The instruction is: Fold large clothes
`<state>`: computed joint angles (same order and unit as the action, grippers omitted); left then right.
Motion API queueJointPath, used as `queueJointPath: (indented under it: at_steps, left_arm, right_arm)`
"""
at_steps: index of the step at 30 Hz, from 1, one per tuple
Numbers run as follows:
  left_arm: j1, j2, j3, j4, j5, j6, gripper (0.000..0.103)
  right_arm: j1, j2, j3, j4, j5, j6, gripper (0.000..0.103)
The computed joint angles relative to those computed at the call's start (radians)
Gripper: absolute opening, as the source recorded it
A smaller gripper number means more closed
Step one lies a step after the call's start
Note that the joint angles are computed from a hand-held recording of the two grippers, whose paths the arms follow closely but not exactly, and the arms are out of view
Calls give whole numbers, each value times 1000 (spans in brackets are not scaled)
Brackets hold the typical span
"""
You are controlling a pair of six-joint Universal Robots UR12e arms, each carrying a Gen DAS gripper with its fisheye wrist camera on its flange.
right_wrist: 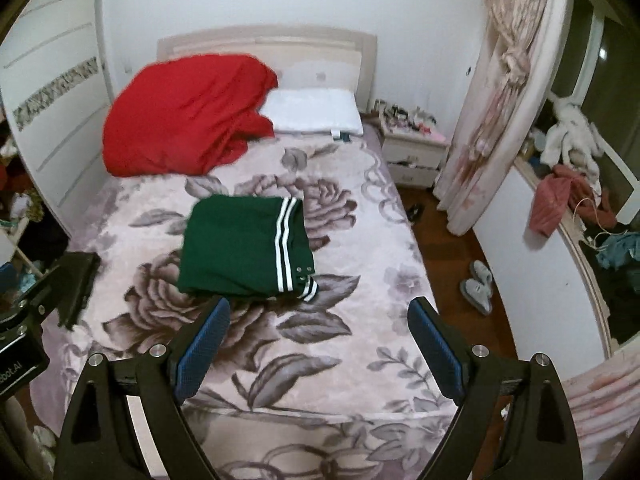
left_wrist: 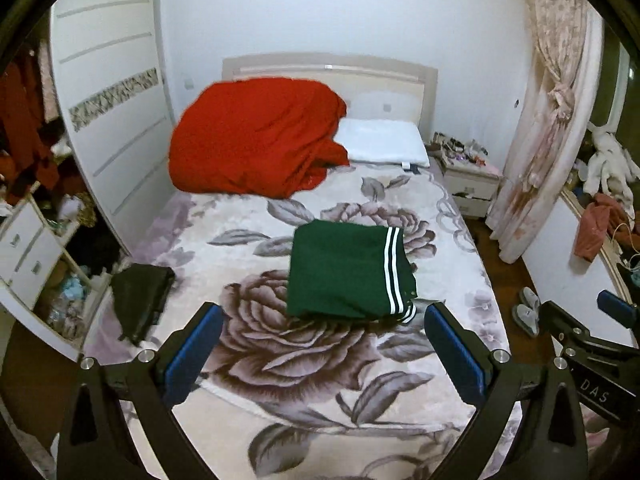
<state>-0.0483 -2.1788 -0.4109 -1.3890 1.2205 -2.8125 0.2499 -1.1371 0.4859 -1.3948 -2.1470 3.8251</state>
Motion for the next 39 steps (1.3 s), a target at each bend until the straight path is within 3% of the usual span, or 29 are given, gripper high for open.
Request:
queueJointPath:
  at_steps: [6,15,20,30,39]
  left_arm:
    - [14,92,-105,40,-6,0,103]
    - [24,167,-198,75,-3,-7,103]
    - [24,196,-239,110,18,-15,103]
    - [31,239,-312,197,22,-23,103]
    - [35,247,-327,211,31,-25,103]
  right_arm:
    - [50,-12,-67,27,-15,6,94]
    - [95,-27,-121,83,-70,37,94]
    - [116,-21,-159,112,-104,47,95]
    - [119,-35,-143,76,-89,29,96]
    - [133,-48,-123,74,-105,42,96]
